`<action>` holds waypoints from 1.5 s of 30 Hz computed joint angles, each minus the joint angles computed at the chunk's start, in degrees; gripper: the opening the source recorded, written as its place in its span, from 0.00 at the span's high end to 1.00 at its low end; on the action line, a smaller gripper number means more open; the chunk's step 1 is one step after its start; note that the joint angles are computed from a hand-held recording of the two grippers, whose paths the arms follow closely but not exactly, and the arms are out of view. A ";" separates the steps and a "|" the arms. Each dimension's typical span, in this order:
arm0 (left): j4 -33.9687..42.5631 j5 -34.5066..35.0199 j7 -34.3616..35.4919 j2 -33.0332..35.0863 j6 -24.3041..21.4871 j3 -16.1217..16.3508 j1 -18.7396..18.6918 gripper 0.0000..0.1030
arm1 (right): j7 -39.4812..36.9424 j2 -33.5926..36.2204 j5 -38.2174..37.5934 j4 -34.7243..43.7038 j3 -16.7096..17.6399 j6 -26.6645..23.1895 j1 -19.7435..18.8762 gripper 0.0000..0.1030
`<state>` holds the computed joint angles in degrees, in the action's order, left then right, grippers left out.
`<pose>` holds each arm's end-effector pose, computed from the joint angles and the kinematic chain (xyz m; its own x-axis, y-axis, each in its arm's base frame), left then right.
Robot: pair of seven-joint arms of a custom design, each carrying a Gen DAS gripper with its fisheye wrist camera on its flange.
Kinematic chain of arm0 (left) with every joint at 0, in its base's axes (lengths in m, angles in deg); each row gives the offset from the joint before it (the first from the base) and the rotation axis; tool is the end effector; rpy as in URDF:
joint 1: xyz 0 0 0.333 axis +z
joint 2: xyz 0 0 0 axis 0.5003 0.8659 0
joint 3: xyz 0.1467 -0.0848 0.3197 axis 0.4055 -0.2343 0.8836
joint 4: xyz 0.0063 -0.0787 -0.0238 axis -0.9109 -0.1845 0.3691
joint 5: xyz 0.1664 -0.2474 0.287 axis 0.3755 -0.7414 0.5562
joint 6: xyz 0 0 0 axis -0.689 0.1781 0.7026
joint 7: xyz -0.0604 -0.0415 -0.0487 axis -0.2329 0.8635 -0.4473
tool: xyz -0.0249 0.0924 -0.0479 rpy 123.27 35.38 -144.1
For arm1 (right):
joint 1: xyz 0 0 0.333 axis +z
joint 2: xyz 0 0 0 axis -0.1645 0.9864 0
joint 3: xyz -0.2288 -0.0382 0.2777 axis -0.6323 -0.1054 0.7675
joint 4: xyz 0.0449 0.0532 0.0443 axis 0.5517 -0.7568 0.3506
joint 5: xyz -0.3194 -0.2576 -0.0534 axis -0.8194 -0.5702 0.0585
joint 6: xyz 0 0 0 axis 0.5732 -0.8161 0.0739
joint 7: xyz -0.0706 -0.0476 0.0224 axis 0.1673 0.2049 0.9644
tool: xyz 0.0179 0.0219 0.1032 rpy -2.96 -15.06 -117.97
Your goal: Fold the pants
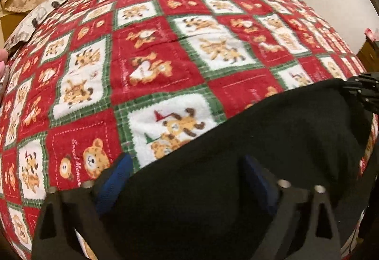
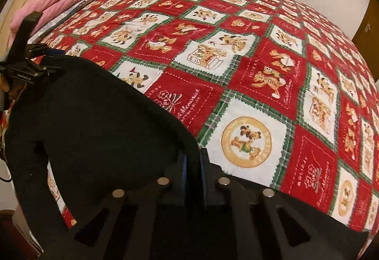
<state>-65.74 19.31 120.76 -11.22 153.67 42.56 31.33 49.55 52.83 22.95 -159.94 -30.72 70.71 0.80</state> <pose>0.6980 -0.0877 0.4805 -0.4737 -0.8805 0.0205 -0.7932 0.4164 -0.4445 0.6627 0.1446 0.4725 0.3578 -0.9338 0.0014 -0.8219 -0.3156 -0.4743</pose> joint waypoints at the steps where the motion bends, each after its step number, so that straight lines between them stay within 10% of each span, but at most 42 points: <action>1: -0.18 -0.90 1.25 -0.21 0.11 -0.42 0.41 0.37 | 0.62 -0.59 -0.75 -0.60 -0.14 0.14 0.37 0.93; 4: -3.06 -0.66 2.00 -2.66 2.19 -0.53 -0.19 0.77 | 1.69 -3.93 -0.55 -3.91 0.06 2.42 0.73 0.93; 9: -7.87 6.07 -1.28 -5.79 8.35 1.21 -2.35 0.88 | 4.38 -11.25 -2.65 -10.85 -0.16 7.80 1.54 0.94; 18: -21.70 -0.23 0.03 -18.30 21.99 1.19 -2.34 0.88 | 18.15 -24.95 -16.62 -24.26 3.02 16.96 0.43 0.94; 35: -54.18 -5.45 -2.31 -40.63 39.95 8.30 -13.75 0.83 | 40.65 -44.59 -31.05 -49.11 24.24 23.18 -12.99 0.93; 41: -57.22 -4.24 -7.99 -41.71 39.20 11.61 -15.84 0.70 | 50.20 -44.99 -35.30 -50.00 29.57 19.75 -15.70 0.79; 43: -58.71 -2.92 -9.21 -43.05 39.72 12.10 -15.36 0.62 | 51.54 -45.00 -35.14 -50.46 27.65 19.42 -13.43 0.46; 45: -60.00 -1.76 -10.13 -44.62 40.34 13.38 -15.22 0.56 | 53.09 -46.26 -35.93 -51.24 26.80 18.95 -11.98 0.37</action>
